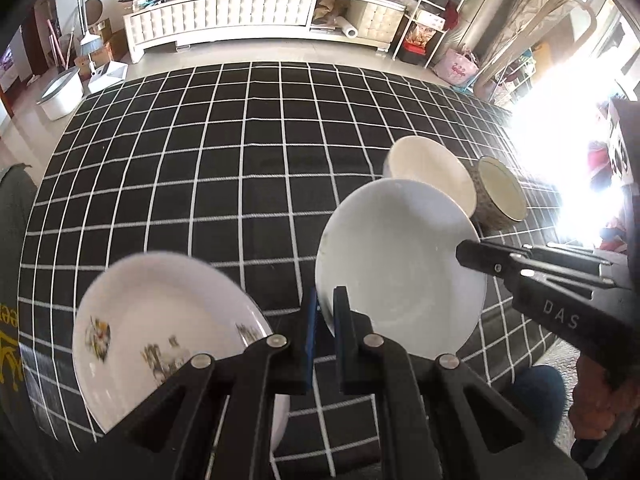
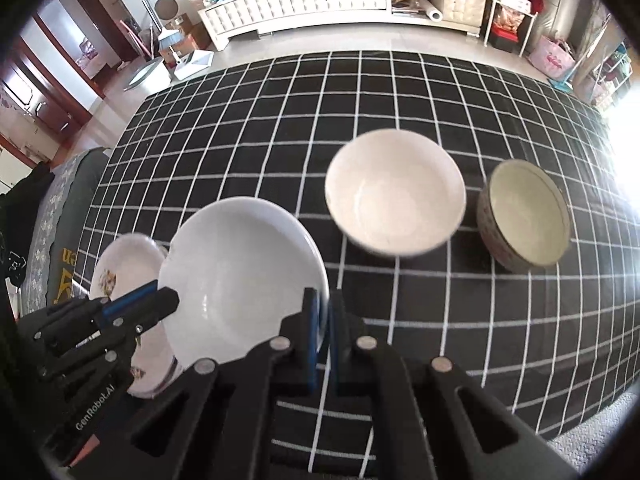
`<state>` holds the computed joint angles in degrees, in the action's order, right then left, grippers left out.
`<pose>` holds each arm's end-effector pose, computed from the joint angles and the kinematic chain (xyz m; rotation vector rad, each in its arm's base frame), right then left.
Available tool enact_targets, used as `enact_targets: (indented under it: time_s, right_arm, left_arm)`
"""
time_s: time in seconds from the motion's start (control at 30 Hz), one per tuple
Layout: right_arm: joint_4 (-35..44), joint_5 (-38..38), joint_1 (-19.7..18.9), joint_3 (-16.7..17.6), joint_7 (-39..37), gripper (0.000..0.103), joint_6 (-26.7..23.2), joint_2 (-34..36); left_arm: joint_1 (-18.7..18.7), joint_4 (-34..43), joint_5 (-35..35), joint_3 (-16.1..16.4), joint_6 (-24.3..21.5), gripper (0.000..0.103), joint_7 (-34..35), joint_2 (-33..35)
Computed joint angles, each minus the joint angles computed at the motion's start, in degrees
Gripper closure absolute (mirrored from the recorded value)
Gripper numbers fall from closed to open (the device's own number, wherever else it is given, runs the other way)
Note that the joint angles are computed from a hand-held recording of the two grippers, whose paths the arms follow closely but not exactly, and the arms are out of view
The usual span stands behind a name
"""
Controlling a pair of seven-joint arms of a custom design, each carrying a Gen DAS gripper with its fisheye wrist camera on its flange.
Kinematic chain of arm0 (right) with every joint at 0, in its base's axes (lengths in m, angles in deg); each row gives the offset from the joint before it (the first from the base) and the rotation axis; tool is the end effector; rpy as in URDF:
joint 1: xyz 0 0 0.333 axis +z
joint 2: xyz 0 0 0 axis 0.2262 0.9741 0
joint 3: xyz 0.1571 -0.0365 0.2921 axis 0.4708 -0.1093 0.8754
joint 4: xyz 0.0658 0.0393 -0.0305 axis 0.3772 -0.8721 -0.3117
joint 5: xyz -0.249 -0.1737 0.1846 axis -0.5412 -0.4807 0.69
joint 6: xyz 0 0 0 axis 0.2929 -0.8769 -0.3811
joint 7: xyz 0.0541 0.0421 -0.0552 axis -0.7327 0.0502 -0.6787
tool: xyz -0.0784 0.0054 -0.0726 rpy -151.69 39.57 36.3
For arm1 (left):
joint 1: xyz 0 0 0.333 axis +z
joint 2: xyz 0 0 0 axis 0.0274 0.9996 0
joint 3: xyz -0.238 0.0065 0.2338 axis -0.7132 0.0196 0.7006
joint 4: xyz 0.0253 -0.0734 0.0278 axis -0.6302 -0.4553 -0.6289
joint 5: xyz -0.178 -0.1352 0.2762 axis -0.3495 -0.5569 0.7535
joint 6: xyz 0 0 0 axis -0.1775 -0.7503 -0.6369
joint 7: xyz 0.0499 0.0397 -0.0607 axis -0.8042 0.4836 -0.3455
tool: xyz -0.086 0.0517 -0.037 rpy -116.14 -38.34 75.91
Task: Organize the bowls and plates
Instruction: 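Carry the plain white bowl beside the plate stack and open both tools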
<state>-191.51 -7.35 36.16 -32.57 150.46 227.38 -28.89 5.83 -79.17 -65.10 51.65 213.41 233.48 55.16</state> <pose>0.4541 0.2709 0.4594 -1.5865 2.3336 -0.2344 0.5595 -0.0579 0.4065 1.3567 -2.7123 0.7398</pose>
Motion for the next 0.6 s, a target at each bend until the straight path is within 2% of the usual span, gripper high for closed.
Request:
enact_targets:
  time_s: [0.47, 0.6]
  right_arm:
    - [-5.1, 6.2, 1.9, 1.8, 1.8, 0.096, 1.6, -1.1]
    - [-6.4, 7.0, 2.2, 1.8, 2.3, 0.096, 3.1, -0.9]
  left_arm:
    - [-0.3, -8.8, 1.5, 2.4, 0.7, 0.096, 1.1, -4.4]
    - [-0.6, -10.9, 2.0, 2.4, 3.2, 0.096, 1.7, -4.7]
